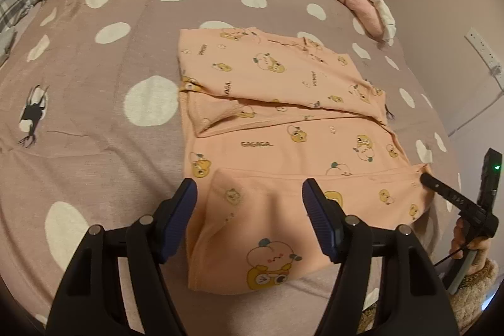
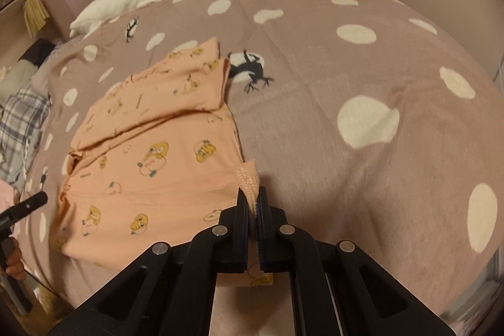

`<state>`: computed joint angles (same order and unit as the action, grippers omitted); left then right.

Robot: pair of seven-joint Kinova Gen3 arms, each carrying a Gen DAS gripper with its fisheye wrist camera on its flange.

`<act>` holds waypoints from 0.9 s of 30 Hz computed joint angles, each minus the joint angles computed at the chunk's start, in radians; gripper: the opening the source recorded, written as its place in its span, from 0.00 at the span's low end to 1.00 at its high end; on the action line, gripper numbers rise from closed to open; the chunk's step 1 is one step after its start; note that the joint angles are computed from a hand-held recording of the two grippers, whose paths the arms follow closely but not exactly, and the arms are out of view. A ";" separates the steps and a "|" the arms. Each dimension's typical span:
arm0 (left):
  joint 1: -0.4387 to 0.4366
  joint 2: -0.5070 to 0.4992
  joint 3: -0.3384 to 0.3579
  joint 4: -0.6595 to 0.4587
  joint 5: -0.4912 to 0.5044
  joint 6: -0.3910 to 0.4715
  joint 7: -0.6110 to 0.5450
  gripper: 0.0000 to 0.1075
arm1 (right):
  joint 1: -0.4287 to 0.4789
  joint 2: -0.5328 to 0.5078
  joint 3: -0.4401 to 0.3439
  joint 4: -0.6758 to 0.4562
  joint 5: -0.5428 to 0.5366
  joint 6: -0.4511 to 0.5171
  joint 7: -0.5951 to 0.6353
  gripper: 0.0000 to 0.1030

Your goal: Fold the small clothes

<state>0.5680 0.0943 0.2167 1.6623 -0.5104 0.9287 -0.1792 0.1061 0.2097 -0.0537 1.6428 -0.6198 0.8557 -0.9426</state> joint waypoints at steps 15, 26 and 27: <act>-0.041 0.077 -0.048 -0.002 0.145 -0.062 -0.142 0.53 | 0.002 0.010 0.002 0.005 0.014 0.013 -0.004 0.05; -0.029 0.044 -0.054 0.020 0.116 -0.054 -0.070 0.07 | -0.010 0.005 -0.001 0.003 0.038 0.001 -0.023 0.05; -0.013 0.037 -0.051 0.014 0.086 -0.041 -0.044 0.07 | -0.009 0.001 -0.002 0.004 0.036 0.001 -0.018 0.05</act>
